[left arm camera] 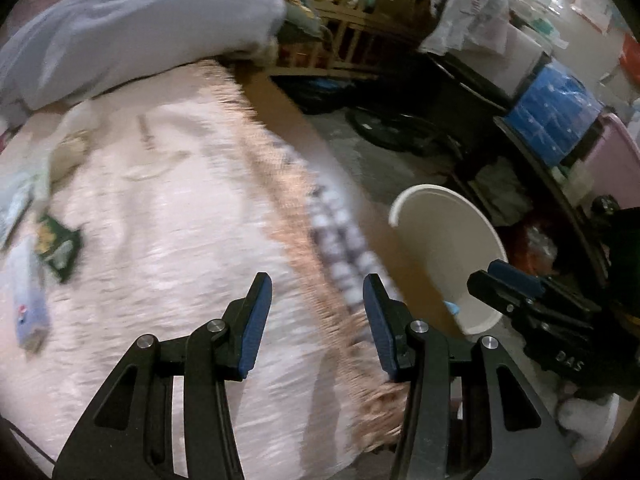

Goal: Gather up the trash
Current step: 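Move both grippers back to the trash on the bed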

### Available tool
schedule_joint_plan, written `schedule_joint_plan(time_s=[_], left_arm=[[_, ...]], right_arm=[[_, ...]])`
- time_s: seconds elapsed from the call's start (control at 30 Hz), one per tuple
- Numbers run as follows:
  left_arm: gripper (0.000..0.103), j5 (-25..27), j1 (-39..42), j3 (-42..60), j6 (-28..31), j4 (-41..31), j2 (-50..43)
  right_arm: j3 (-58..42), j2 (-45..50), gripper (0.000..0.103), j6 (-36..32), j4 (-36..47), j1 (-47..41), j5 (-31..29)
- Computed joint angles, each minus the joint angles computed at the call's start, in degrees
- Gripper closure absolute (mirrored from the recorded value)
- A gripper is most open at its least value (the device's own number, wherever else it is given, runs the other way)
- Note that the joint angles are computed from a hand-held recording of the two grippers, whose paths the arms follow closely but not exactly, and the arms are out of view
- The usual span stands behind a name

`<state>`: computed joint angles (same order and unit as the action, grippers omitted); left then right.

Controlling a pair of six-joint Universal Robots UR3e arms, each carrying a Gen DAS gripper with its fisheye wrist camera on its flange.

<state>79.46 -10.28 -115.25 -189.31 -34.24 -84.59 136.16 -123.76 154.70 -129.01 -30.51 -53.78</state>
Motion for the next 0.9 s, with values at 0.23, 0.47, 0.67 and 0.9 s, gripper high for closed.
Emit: schedule_joint_plan(time_s=[0.23, 0.47, 0.67, 0.9], left_arm=[[0.057, -4.03, 15.53, -11.46, 8.22, -8.17, 17.15], [0.057, -13.1, 42.42, -16.8, 25.2, -28.21, 35.82], [0.057, -19.92, 66.46, -15.84, 42.66, -48.35, 43.55], [0.057, -21.54, 80.82, -13.91, 54.25, -58.46, 44.24]], right_arm=[[-3.32, 10.55, 0.051, 12.23, -13.11, 17.55, -5.17], [-11.22, 23.33, 0.051, 20.34, -21.54, 32.76, -9.61], [-26.64, 40.37, 0.051, 23.89, -24.66, 46.78, -13.81], [-58.5, 63.3, 0.051, 21.3, -14.65, 57.43, -17.62]])
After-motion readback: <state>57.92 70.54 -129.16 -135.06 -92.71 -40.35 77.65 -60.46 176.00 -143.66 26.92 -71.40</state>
